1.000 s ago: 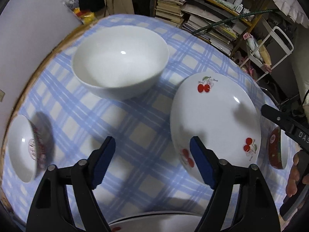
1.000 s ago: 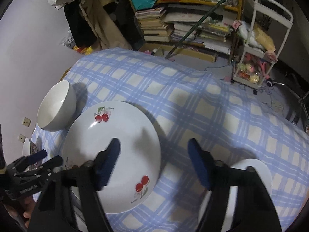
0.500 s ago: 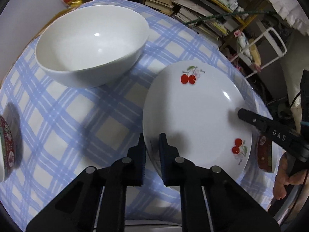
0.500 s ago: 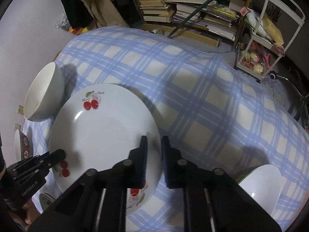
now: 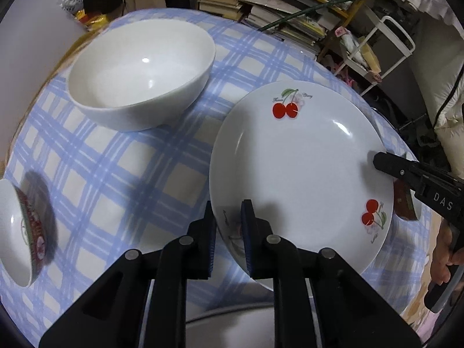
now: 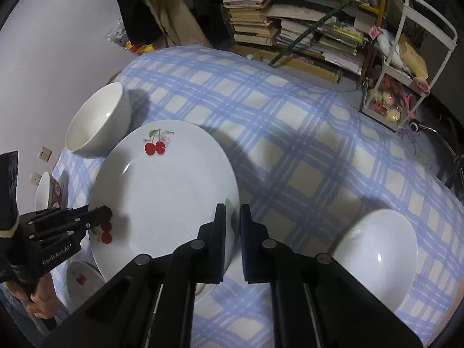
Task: Organize plates and bowls
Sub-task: 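Lift and carry the gripped cherry plate with both tools over the plate stack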
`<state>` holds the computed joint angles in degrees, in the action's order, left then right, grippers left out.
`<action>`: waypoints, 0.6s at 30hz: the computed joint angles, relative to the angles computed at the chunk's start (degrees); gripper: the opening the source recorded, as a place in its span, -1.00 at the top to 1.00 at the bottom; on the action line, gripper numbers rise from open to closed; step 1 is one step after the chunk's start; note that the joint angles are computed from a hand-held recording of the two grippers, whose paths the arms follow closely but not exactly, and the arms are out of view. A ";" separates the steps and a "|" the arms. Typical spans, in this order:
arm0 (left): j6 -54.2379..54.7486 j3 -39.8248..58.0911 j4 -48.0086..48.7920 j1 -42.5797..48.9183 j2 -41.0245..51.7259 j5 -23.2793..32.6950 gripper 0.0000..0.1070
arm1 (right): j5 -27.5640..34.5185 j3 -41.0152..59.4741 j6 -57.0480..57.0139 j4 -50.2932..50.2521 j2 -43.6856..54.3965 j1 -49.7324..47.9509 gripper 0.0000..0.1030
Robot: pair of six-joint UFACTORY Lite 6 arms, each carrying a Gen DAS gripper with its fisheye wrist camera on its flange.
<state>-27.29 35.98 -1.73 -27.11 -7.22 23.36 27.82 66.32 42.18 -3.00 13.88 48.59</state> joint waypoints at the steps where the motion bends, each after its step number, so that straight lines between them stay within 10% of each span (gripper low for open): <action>1: -1.12 -0.61 1.11 -0.47 -1.93 0.98 0.68 | -0.31 -1.01 1.39 -0.94 -1.56 0.52 0.81; 18: -15.34 -10.31 8.06 -8.48 -40.00 25.52 0.67 | 11.75 2.85 30.16 -21.60 -11.00 18.35 0.81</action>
<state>-42.63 25.67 6.32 -35.59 -47.22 48.88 39.57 69.17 72.34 -24.60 2.88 66.94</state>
